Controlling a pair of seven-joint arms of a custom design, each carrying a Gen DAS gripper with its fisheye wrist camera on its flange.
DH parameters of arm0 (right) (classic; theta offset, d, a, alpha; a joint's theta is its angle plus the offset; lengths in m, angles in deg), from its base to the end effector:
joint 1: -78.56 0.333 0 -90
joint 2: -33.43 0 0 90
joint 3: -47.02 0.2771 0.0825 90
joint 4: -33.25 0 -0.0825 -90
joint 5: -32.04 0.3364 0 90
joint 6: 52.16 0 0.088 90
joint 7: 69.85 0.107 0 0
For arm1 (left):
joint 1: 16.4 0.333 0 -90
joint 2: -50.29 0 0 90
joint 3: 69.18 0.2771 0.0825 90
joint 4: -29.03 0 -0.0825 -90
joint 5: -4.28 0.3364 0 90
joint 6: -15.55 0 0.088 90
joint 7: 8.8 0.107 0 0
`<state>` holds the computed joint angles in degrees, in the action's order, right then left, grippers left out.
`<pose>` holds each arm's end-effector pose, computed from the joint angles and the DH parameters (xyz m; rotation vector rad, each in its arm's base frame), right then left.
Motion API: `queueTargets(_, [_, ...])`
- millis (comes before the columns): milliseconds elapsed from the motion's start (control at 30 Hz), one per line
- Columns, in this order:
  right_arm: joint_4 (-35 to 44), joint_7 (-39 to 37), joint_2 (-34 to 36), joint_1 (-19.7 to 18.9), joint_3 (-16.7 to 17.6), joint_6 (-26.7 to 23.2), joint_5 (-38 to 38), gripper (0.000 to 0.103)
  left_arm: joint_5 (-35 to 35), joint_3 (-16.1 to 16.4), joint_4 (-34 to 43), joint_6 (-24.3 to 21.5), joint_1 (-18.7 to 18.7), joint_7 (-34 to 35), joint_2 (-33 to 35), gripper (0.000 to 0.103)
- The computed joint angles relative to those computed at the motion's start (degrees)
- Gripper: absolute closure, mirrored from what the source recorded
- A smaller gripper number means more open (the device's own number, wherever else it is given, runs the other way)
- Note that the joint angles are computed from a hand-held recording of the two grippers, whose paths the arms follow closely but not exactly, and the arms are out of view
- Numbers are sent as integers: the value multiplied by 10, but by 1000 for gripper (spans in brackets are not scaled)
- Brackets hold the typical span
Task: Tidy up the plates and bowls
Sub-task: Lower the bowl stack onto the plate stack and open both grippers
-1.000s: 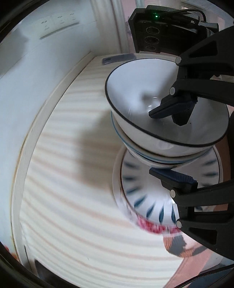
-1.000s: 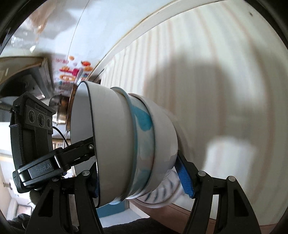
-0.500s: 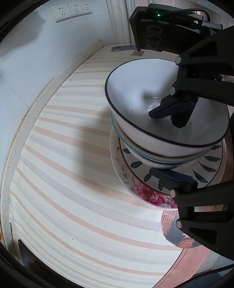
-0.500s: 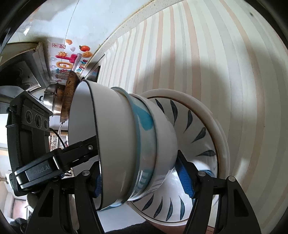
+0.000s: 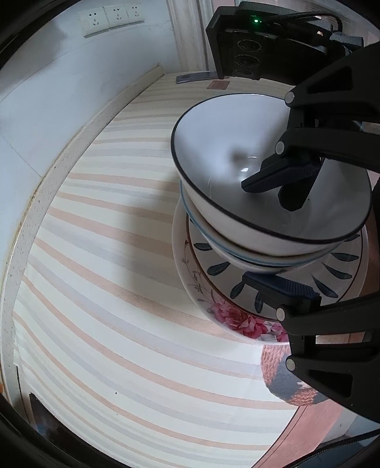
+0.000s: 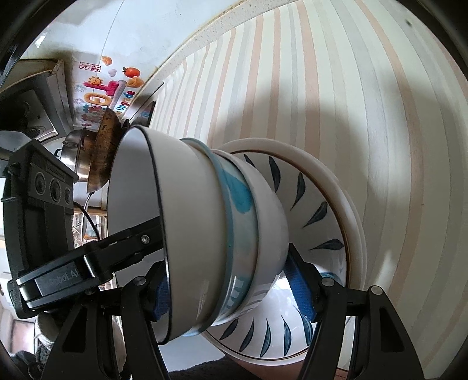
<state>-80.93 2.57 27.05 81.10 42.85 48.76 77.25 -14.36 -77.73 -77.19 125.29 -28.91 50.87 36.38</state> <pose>0.4808 0.0479 0.5017 -1.8215 1.6937 0.7085 0.4275 -0.1976 0.6165 2.2834 -1.8209 0.5591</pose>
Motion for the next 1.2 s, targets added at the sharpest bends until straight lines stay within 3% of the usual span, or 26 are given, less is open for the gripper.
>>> queueTargets(333, [3, 20, 0, 4, 4, -2, -15, 33, 28, -5, 12, -10, -1, 14, 3, 52])
queueTargets(633, [1, 39, -27, 3, 3, 2, -45, 33, 110, -21, 43, -47, -3, 7, -13, 51])
queueTargets(733, [1, 45, -54, 6, 8, 16, -77, 29, 139, -26, 55, -65, -5, 6, -24, 50])
queueTargets(800, [0, 54, -75, 7, 9, 26, -96, 14, 155, -28, 62, -76, -8, 10, -33, 49])
queueTargets(933, [2, 86, -117, 9, 20, 50, -155, 8, 181, -30, 56, -73, -10, 15, -56, 20])
queueTargets(1033, [-1, 118, -154, 9, 31, 75, -206, 6, 193, -28, 42, -66, -12, 21, -82, 16])
queueTargets(1133, [-3, 155, -190, 11, 43, 89, -241, 5, 204, -26, 29, -57, -14, 34, -110, 3])
queueTargets(1200, [-6, 183, -219, 12, 52, 93, -264, 5, 206, -24, 25, -55, -17, 43, -130, 3])
